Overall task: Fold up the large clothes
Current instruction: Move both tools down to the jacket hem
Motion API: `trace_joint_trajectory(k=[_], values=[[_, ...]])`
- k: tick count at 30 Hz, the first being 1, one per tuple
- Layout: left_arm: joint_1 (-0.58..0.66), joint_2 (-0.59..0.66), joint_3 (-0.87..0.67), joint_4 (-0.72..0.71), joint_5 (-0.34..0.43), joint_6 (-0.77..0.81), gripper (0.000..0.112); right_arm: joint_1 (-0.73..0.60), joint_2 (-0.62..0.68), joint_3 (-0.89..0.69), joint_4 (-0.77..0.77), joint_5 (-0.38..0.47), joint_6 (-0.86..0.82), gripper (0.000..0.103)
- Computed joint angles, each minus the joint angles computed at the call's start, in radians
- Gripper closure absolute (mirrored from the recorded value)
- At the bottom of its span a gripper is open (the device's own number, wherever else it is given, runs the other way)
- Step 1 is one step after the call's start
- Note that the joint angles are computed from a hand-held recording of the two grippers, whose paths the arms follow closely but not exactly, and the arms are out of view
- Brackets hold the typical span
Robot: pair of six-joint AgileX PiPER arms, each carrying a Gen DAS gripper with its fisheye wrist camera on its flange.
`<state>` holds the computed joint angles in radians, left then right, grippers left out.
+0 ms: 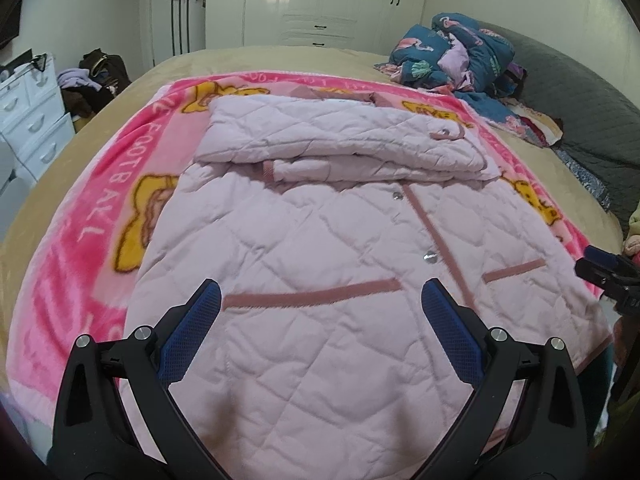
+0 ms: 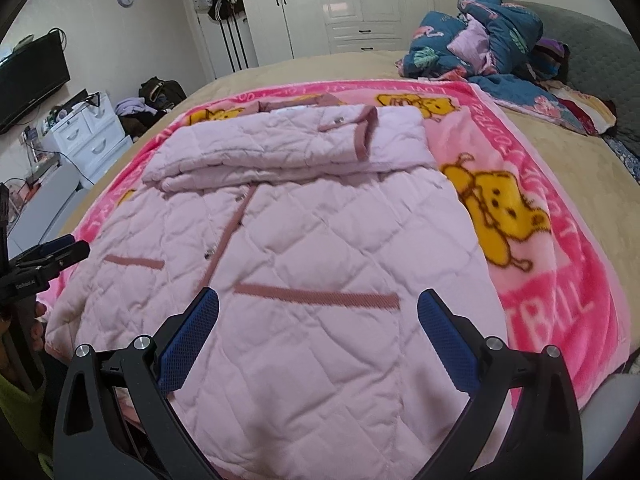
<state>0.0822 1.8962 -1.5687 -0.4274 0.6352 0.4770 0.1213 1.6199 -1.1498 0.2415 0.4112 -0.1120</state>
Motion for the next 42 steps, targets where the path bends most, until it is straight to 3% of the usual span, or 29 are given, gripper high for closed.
trace_joint_trajectory(k=[17, 32, 42], values=[[0.117, -0.036, 0.147, 0.080, -0.039, -0.011, 0.018, -0.127, -0.024, 0.140, 0.045, -0.003, -0.066, 0.004], [0.251, -0.001, 0.160, 0.009, 0.067, 0.064, 0.018, -0.184, -0.051, 0.196, 0.081, 0.015, -0.148, 0.004], [0.242, -0.038, 0.235, -0.028, 0.056, 0.144, 0.018, -0.216, -0.043, 0.195, 0.087, 0.096, -0.196, 0.004]])
